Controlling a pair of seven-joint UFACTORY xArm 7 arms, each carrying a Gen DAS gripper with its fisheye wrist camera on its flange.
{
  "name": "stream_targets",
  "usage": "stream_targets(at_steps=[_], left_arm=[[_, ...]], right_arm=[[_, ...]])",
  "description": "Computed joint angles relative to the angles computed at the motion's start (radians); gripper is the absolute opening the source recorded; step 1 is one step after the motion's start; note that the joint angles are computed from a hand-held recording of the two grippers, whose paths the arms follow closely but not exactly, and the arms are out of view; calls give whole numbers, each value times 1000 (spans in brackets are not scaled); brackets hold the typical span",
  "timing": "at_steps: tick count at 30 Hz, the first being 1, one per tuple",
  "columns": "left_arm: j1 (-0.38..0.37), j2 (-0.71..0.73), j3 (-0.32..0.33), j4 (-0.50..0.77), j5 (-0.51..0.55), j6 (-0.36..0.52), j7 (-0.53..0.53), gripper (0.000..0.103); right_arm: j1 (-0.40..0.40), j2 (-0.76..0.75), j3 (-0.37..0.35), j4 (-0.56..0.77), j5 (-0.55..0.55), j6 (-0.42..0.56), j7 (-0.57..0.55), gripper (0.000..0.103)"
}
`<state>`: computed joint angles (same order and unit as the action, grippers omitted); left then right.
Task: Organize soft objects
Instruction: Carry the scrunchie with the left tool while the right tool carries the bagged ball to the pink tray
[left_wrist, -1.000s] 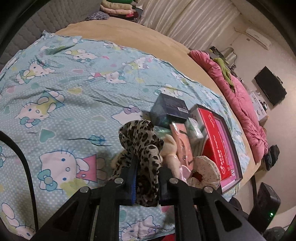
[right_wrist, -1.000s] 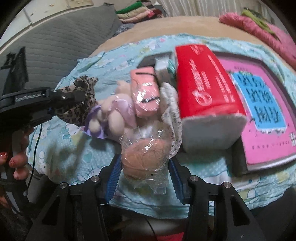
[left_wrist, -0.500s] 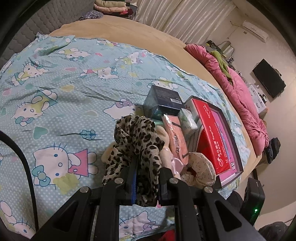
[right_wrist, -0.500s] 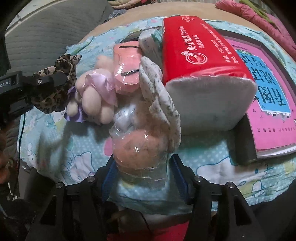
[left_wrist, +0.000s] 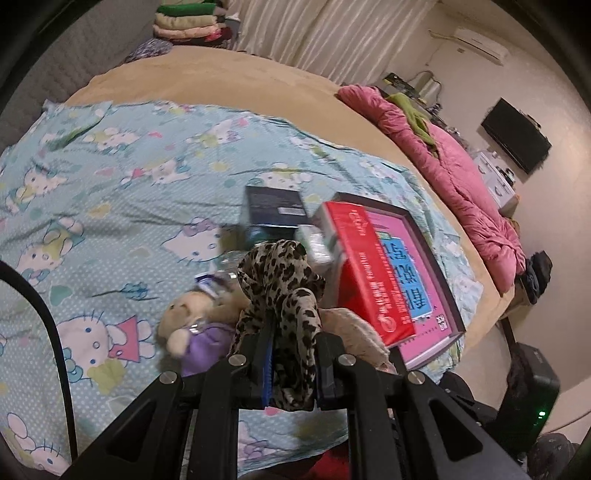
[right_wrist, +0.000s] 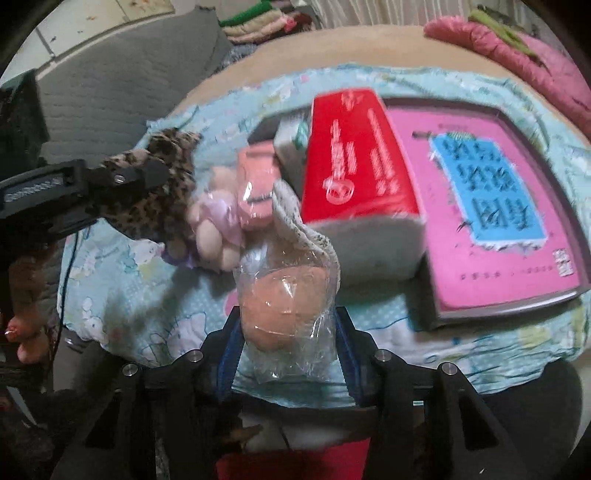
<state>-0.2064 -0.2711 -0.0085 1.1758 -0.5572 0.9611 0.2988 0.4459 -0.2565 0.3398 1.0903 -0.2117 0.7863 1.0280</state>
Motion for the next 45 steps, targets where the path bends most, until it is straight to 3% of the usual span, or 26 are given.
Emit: stream_targets(at_steps=[9, 23, 33, 45], left_arm=[[-36, 9, -36, 44, 13, 6, -17, 16], [-112, 70, -106, 146, 60, -1, -33, 16], [-186, 176, -181, 225, 160, 5, -68, 16], [-252, 322, -227, 328, 310, 82, -101, 16]], right_arm=[[-33, -79, 21, -19, -68, -8, 36, 48], [-208, -283, 56, -127, -198, 46, 116, 48], [-298, -401, 20, -241, -165, 74, 115, 48], [-326, -403, -32, -303, -113, 103, 18, 48]])
